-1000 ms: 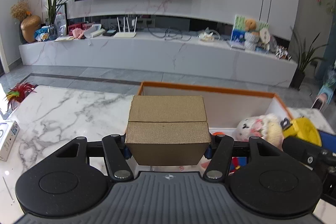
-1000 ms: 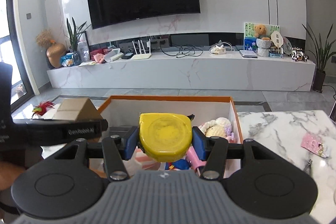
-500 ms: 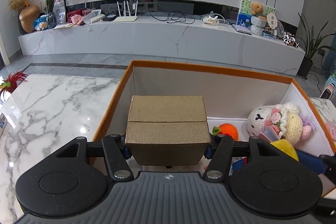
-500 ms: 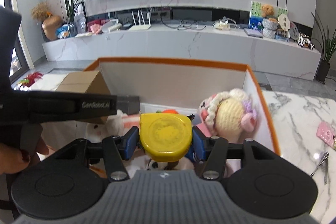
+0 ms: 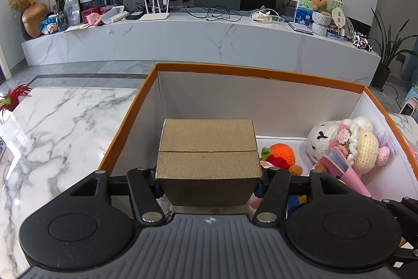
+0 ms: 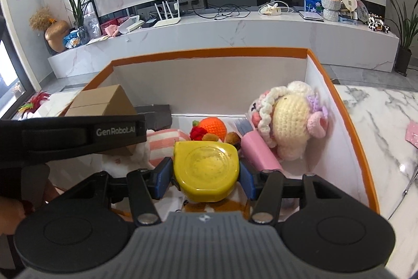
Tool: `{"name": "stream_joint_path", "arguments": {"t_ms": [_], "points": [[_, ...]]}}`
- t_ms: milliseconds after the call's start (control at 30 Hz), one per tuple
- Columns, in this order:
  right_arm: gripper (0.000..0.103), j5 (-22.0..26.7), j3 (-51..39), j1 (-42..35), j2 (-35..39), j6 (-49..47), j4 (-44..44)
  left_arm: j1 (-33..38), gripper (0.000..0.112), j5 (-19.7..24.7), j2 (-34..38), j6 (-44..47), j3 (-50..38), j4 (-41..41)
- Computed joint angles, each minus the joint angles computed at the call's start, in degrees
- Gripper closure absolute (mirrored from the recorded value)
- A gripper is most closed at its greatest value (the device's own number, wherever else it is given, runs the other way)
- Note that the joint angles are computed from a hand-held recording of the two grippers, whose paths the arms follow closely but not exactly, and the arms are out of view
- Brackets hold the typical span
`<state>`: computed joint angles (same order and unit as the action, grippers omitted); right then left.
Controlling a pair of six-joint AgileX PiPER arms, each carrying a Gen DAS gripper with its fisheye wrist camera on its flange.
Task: Organize objects
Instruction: 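Lift the cube and tape measure and carry them over the orange box, then lower the cube and tape measure into the box and open both tools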
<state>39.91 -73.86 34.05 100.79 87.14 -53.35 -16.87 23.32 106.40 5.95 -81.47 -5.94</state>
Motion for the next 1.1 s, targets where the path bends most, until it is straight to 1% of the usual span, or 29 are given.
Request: {"name": "stream_joint_path", "arguments": {"t_ms": [233, 600, 733, 833, 900, 967, 1033, 1100], "points": [[0.047, 1.8, -2.0, -0.1, 1.6, -1.3, 1.4, -0.1, 0.044, -0.3, 0.4, 1.2, 0.3, -1.3], [0.047, 1.4, -3.5, -1.2, 3.4, -2.9, 3.2, -0.8, 0.044, -1.3, -0.1, -0.6, 1.5, 1.0], [0.046, 1.2, -3.3, -1.2, 3.3, -2.8, 2.9, -0.5, 0.043, -0.8, 0.4, -0.2, 1.0, -0.1], [0.042, 0.4, -3.0, -1.4, 3.1, -2.9, 3.0, 0.0, 0.042, 0.5, 0.6, 0.1, 0.3, -1.9], [0.037, -0.3, -2.8, -1.4, 2.8, -3.0, 3.1, 0.1, 0.040, 2.0, 0.9, -0.1, -0.6, -2.0], [0.029, -0.9, -2.5, -1.3, 2.4, -2.8, 2.9, 0.2, 0.038, 2.5, 0.8, -0.1, -0.8, -2.3], [0.028, 0.2, -2.9, -0.6, 2.6, -2.5, 2.2, 0.4, 0.038, 3.0, 0.5, 0.0, -0.8, -2.8], [0.027, 1.2, -3.3, 0.0, 2.6, -2.5, 1.7, 1.0, 0.038, 3.4, 0.0, 1.2, -0.7, -5.1]]}}
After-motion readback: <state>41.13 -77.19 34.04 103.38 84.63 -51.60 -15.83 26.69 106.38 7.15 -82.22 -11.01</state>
